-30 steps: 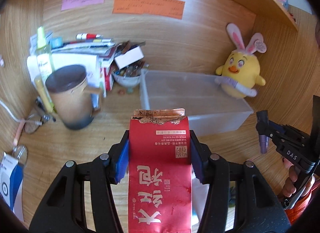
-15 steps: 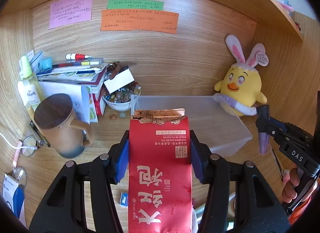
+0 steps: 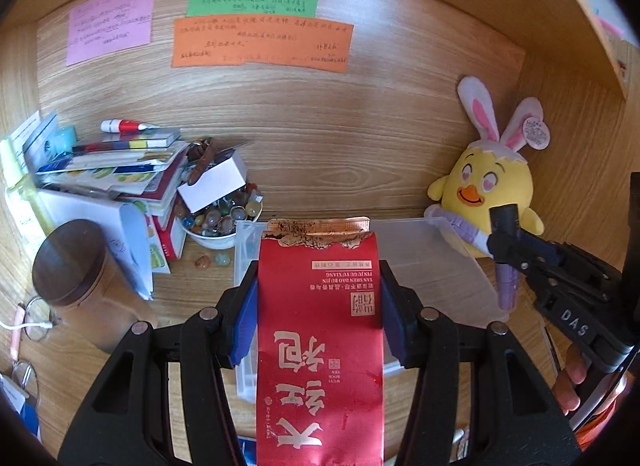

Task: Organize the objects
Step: 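Carry both items over the clear box and open both tools to drop them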

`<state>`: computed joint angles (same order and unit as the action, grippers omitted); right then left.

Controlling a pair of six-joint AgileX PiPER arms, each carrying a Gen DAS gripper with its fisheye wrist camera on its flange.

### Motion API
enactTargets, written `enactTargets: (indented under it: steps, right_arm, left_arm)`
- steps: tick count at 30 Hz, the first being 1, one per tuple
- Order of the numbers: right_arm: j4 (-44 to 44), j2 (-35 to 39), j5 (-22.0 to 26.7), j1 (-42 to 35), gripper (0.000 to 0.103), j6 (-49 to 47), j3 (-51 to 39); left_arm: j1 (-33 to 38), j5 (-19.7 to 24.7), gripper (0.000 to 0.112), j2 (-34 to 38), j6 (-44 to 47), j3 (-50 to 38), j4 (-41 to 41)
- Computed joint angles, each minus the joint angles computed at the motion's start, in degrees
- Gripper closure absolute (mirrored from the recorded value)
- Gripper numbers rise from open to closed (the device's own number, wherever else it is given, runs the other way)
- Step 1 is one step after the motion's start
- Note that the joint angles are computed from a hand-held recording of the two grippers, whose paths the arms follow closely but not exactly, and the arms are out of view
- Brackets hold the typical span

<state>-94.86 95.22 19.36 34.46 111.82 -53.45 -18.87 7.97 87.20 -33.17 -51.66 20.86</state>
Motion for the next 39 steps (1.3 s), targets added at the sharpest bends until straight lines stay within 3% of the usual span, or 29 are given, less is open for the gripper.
enactTargets:
  steps: [6, 12, 18, 24, 28, 35, 39]
  right_arm:
    - [7.6, 6.0, -2.3, -1.7, 0.08, -8.4, -5.1]
    - [16.6, 10.1, -5.6, -3.6, 0.08, -17.7, -8.3]
    - [28.9, 12.3, -7.6, -5.1, 0.08, -30.2, -10.3]
    - [40.3, 14.4, -7.6, -5.8, 0.08, -42.1, -11.9]
    - [45.1, 15.8, -7.1, -5.7, 0.08, -47.8, -13.4]
    - [42.6, 16.6, -5.2, -4.5, 0.079, -46.3, -14.4]
    - [45.1, 16.8, -5.0, -4.5, 0.079, -48.8, -14.8]
  left_arm:
    - [1.1, 1.9, 0.059, 6.0, 19.1, -6.0, -18.5]
    - [1.1, 5.9, 0.059, 11.5, 23.6, -11.1, -21.4]
    - [2.9, 12.5, 0.059, 16.3, 33.9, -17.5, -31.2]
    - [1.4, 18.5, 0.059, 21.5, 26.8, -24.8, -21.9]
    - [1.0, 21.2, 0.059, 24.2, 26.8, -27.9, -21.7]
    - [-1.1, 23.6, 0.059, 26.9, 20.2, -30.9, -13.5]
    - [-1.0, 23.5, 0.059, 27.0, 20.6, -30.9, -14.2]
